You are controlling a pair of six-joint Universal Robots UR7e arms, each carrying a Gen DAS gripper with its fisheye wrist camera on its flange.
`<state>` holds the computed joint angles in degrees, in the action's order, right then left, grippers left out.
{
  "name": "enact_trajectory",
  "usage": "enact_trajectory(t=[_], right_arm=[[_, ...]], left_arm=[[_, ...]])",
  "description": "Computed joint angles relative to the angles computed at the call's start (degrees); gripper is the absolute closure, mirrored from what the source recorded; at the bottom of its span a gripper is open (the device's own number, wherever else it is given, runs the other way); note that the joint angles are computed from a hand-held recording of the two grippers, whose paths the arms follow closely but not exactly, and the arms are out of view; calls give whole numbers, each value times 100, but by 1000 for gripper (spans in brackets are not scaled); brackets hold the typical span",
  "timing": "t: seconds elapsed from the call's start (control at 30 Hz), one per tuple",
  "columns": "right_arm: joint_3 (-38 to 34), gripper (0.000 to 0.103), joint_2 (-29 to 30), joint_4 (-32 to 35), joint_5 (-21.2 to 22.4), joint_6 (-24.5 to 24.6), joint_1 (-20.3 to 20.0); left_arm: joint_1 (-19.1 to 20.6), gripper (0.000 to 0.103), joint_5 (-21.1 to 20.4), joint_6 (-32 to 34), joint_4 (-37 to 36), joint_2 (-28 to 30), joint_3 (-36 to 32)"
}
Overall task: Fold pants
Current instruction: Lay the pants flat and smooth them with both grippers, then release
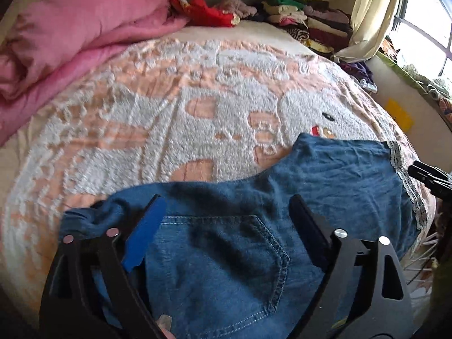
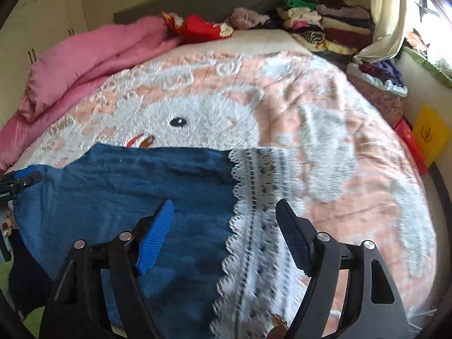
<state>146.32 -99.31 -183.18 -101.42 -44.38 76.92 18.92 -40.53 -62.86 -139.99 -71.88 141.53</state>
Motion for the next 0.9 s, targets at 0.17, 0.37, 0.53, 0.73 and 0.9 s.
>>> enact_trajectory(t=[0.17,0.37,0.53,0.73,0.9], right_arm=[[152,17,-683,251,112,-73,-2],[284,17,-1330,549,218,-73,54],[398,17,-1770,796,343,-81,132],[513,17,-2016,954,325,-143,258],[646,17,-2179,1055,379,-196,265]], left_arm=[[-229,10,141,-241,380,-225,-20],[-613,10,216,-518,834,-437,-65],[-890,10,147,-644,1014,-452,-97],[-1020,10,-93,-755,1067,-337,-112],[-1115,10,-299,-766,1008,-154,-128]])
